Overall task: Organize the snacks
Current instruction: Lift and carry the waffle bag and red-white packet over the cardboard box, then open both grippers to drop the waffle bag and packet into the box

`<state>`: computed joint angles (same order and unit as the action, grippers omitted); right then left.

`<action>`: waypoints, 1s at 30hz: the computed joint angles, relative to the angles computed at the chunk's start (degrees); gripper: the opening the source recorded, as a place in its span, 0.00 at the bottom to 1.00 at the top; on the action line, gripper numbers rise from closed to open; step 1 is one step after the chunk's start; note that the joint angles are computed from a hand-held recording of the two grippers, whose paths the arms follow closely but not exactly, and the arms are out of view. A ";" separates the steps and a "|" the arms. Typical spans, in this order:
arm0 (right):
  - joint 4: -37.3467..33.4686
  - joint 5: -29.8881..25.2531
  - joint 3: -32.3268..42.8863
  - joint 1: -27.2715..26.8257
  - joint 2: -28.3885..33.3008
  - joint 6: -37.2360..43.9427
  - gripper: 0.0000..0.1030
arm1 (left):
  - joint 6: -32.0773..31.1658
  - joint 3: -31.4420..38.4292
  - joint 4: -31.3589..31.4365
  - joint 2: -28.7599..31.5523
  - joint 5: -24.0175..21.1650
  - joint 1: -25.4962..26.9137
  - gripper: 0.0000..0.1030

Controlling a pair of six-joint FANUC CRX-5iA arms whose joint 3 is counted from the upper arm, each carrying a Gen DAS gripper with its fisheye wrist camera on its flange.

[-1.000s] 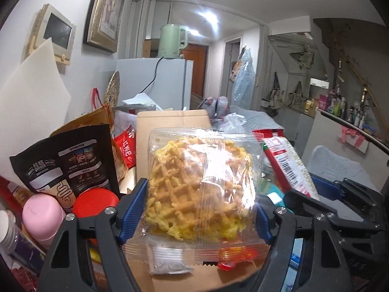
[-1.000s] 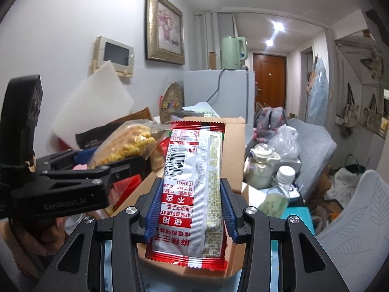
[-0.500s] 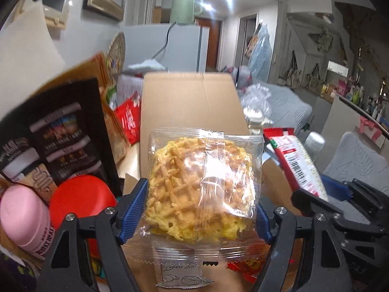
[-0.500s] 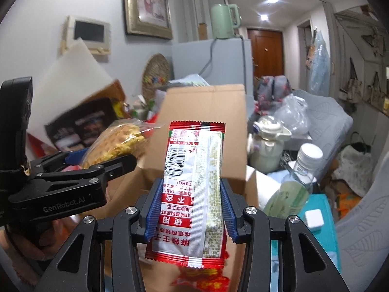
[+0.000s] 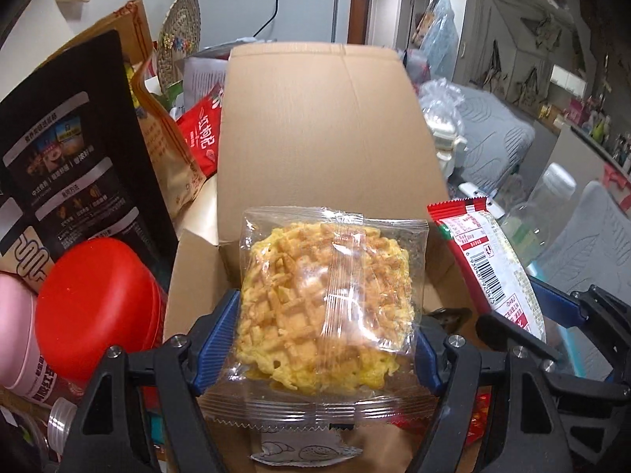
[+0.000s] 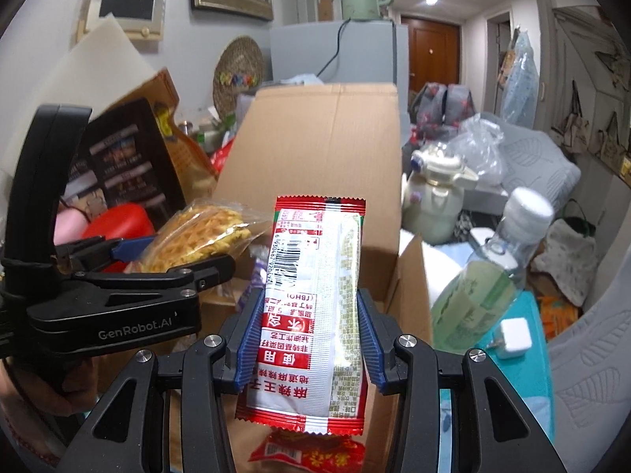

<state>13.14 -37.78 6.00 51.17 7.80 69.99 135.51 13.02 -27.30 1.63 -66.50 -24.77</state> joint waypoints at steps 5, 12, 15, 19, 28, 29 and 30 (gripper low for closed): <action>-1.63 -3.46 2.50 -0.18 2.27 1.38 0.43 | -0.80 0.78 2.45 1.81 -1.61 0.97 0.75; -0.27 -5.89 3.43 0.00 4.26 1.30 0.44 | -1.68 1.60 3.86 3.76 -2.94 1.76 0.75; -0.23 -6.45 3.80 -0.09 4.65 1.46 0.44 | -1.81 2.20 3.95 4.35 -3.93 1.86 0.75; -0.43 -7.26 4.29 -0.22 5.08 1.38 0.46 | -2.42 2.53 5.09 5.03 -4.65 2.49 0.75; -1.06 -9.92 6.04 -0.46 6.23 2.00 0.50 | -2.51 5.12 4.11 6.87 -9.02 1.77 0.76; -1.18 -10.07 6.17 -0.47 6.27 2.04 0.50 | -2.40 5.25 3.94 6.91 -9.23 1.66 0.76; -1.13 -10.06 6.17 -0.47 6.25 2.05 0.50 | -2.35 5.46 3.68 6.94 -9.54 1.46 0.76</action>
<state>12.01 -47.84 12.17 50.70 14.05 72.03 133.16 18.48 -23.62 8.57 -76.04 -23.31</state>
